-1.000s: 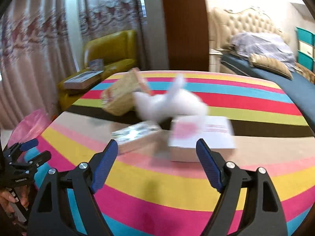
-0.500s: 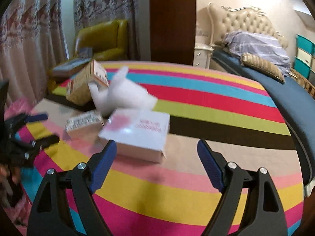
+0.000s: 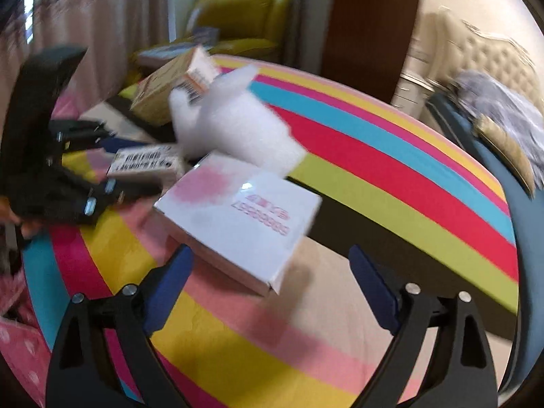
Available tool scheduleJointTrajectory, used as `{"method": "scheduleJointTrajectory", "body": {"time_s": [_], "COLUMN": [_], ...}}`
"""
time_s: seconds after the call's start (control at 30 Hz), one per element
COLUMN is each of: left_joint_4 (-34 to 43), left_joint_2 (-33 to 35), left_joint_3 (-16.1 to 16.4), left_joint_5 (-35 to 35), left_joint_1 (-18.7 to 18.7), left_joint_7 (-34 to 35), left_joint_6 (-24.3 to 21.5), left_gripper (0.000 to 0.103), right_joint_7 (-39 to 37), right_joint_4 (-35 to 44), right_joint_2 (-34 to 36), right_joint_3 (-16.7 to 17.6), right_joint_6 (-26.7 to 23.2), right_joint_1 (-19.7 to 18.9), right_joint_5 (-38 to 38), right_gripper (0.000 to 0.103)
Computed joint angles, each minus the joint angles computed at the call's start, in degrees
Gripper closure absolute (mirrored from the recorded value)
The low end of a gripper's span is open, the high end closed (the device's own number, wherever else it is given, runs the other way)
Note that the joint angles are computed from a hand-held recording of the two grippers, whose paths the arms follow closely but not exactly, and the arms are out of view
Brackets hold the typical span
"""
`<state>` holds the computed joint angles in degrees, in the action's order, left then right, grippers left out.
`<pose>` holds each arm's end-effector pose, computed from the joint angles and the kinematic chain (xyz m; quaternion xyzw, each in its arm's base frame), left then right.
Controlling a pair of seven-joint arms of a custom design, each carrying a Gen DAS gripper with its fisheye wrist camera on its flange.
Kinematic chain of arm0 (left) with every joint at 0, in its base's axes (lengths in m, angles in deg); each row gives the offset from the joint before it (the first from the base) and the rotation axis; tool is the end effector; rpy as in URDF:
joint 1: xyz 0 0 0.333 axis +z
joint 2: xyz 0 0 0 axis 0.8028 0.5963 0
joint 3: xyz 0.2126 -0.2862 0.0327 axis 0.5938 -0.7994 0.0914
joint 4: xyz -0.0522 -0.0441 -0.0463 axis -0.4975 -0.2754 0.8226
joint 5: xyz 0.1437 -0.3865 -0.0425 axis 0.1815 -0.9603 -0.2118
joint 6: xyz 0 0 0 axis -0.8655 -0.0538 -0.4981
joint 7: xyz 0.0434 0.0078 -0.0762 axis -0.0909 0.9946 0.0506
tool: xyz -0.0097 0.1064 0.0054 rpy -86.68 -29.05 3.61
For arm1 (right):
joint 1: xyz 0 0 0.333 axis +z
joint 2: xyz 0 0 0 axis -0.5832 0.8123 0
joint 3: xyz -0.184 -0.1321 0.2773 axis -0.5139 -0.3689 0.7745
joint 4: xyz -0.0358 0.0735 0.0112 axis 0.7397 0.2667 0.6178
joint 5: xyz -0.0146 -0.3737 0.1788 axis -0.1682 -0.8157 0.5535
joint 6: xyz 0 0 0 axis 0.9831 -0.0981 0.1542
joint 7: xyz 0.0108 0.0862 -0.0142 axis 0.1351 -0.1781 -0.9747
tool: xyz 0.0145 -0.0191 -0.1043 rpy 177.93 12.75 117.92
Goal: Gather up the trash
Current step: 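Grasp the small barcode box with the left tool while the right tool grasps the pink-printed white box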
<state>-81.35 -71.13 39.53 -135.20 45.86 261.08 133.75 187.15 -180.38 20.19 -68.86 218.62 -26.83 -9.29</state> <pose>0.6078 -0.2475 0.4180 -0.1679 0.9242 -0.3391 0.0518 0.4315 0.1627 0.4607 -0.6197 0.7044 -0.2947 0.1814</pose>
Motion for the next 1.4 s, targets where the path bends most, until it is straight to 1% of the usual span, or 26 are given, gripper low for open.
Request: {"method": "scheduleJointTrajectory", "body": {"time_s": [0.07, 0.17, 0.23, 0.3, 0.37, 0.43, 0.47, 0.53, 0.63, 0.7, 0.73, 0.77, 0.8, 0.87, 0.9, 0.93, 0.97, 1.0, 1.03, 1.1, 1.13, 1.2, 1.27, 1.33, 1.37, 1.4], "left_joint_4": [-0.3, -1.8, -1.8, -2.0, -3.0, -4.1, -4.4, -4.1, -3.3, -3.5, -3.7, -4.1, -4.3, -4.7, -5.1, -5.4, -5.8, -5.9, -5.8, -5.0, -5.1, -4.5, -4.9, -5.0, -4.4, -4.2], "left_joint_2": [-0.7, -2.0, -2.2, -2.5, -2.9, -3.4, -3.4, -3.2, -2.8, -3.4, -3.7, -4.2, -4.5, -5.3, -5.8, -6.2, -6.6, -6.9, -6.8, -5.9, -5.9, -5.6, -5.7, -5.7, -5.4, -5.2], "left_joint_3": [-0.2, 0.3, 1.0, 1.7, 1.9, 1.9, 2.1, 2.4, 2.6, 3.0, 3.1, 3.2, 3.5, 4.2, 4.6, 4.9, 5.4, 6.0, 6.3, 6.8, 6.8, 7.2, 6.8, 6.7, 6.7, 6.5], "left_joint_5": [-2.1, -4.7, -4.6, -4.7, -5.0, -5.6, -5.5, -5.2, -5.8, -7.1, -8.3, -9.4, -10.1, -11.8, -12.6, -13.3, -14.2, -14.9, -15.0, -14.3, -14.3, -12.9, -11.8, -11.3, -10.8, -11.0], "left_joint_1": [0.9, 1.3, 1.4, 1.9, 2.0, 1.8, 1.8, 2.1, 2.7, 3.7, 4.2, 4.6, 4.9, 5.7, 6.0, 6.3, 6.8, 7.3, 7.4, 7.7, 7.9, 8.5, 8.1, 8.0, 8.1, 7.9], "left_joint_7": [1.4, 3.1, 1.6, 0.3, 1.2, 2.7, 2.8, 2.1, 1.5, 2.3, 3.4, 4.4, 5.1, 6.3, 7.0, 7.6, 8.3, 8.7, 8.6, 7.4, 7.0, 5.8, 5.7, 6.3, 5.9, 5.7], "left_joint_6": [-1.5, -0.6, -1.4, -2.7, -1.7, 0.4, 0.6, -0.2, -1.2, -2.8, -3.0, -3.3, -3.7, -4.6, -4.8, -4.9, -5.3, -6.0, -6.5, -6.8, -7.0, -9.6, -8.8, -8.7, -9.5, -9.0], "left_gripper": [0.066, 0.067, 0.067, 0.067, 0.066, 0.066, 0.066, 0.066, 0.066, 0.066, 0.066, 0.066, 0.066, 0.066, 0.066, 0.066, 0.066, 0.066, 0.066, 0.066, 0.066, 0.065, 0.065, 0.064, 0.052, 0.030], "right_joint_7": [-4.6, -12.3, -19.1, -23.3, -27.7, -29.3, -30.2, -33.0, -33.3, -31.8, -30.2, -28.1, -24.4, -18.3, -17.0, -11.6, -6.6, -2.8, -0.2, 8.4, 10.9, 16.6, 19.6, 21.0, 21.1, 21.2], "right_joint_4": [0.4, 1.2, 1.7, 1.7, 2.0, 2.0, 1.7, 0.6, -1.7, -3.2, -3.8, -4.0, -3.8, -3.2, -3.1, -1.8, 0.0, 1.4, 1.9, 4.9, 5.5, 6.7, 8.6, 9.9, 10.2, 10.5], "right_joint_2": [1.1, 2.6, 4.0, 4.8, 5.8, 6.0, 5.9, 5.1, 2.8, 1.7, 1.3, 1.1, 1.0, 1.0, 1.1, 1.3, 1.6, 1.8, 1.7, 2.9, 3.1, 4.1, 5.9, 7.9, 8.4, 8.9], "right_joint_3": [-1.6, -3.9, -6.1, -6.8, -7.8, -7.5, -7.4, -8.0, -6.6, -5.3, -4.0, -1.9, 1.6, 5.7, 6.9, 10.1, 14.2, 16.5, 17.4, 21.0, 21.1, 21.6, 21.9, 21.2, 20.6, 20.1], "right_joint_6": [1.6, 4.3, 6.2, 8.1, 9.6, 10.9, 11.7, 14.2, 16.1, 18.0, 18.8, 18.7, 18.2, 18.4, 19.0, 17.4, 13.9, 10.3, 7.8, 0.7, -0.9, -2.8, -5.8, -7.2, -7.7, -8.6], "right_joint_1": [0.8, 1.5, 2.4, 2.3, 2.7, 2.3, 2.4, 3.5, 4.1, 4.4, 4.2, 2.8, 0.1, -2.0, -3.2, -5.4, -8.6, -9.9, -10.2, -11.9, -12.0, -11.9, -11.1, -10.2, -9.5, -8.9], "right_joint_5": [1.4, 4.8, 9.3, 12.4, 16.6, 18.8, 20.1, 23.9, 26.6, 27.8, 28.0, 26.7, 24.1, 20.2, 19.2, 14.5, 10.2, 7.3, 5.6, 1.0, 0.0, -2.3, -4.0, -5.1, -5.3, -5.4], "right_gripper": [0.007, 0.004, 0.004, 0.004, 0.004, 0.004, 0.005, 0.005, 0.005, 0.005, 0.006, 0.007, 0.009, 0.015, 0.016, 0.018, 0.019, 0.019, 0.019, 0.019, 0.018, 0.018, 0.017, 0.017, 0.018, 0.019]}}
